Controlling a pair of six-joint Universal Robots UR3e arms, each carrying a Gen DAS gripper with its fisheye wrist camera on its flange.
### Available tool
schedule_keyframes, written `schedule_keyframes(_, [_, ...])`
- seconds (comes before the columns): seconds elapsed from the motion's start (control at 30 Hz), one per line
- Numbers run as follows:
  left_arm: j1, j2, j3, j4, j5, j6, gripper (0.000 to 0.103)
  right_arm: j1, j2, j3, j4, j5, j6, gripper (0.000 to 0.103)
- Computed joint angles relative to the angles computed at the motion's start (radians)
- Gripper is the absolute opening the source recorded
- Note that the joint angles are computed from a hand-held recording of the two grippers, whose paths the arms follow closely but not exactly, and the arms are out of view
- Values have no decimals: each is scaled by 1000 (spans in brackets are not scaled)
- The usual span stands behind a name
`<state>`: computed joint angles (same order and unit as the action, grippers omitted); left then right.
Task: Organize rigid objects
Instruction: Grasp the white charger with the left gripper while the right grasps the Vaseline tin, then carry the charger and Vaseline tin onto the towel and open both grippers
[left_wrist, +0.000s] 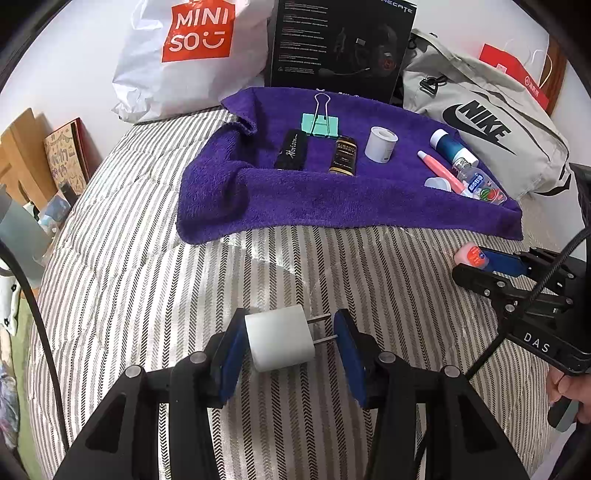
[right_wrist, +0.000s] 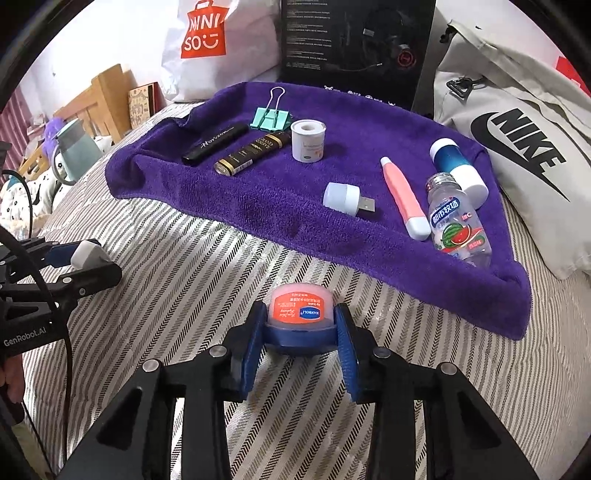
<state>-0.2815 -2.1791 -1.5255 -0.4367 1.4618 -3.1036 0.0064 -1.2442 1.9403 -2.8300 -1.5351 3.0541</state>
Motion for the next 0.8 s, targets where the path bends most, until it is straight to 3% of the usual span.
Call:
schedule_keyframes(0.3, [6,32,11,-36,-27,2,45,-77,-96,55,76,136,-46,36])
schedule_keyframes(0.8, [-4,-1,194,-155,-73,-6,45,-193,-279,143,165,210,-113,37])
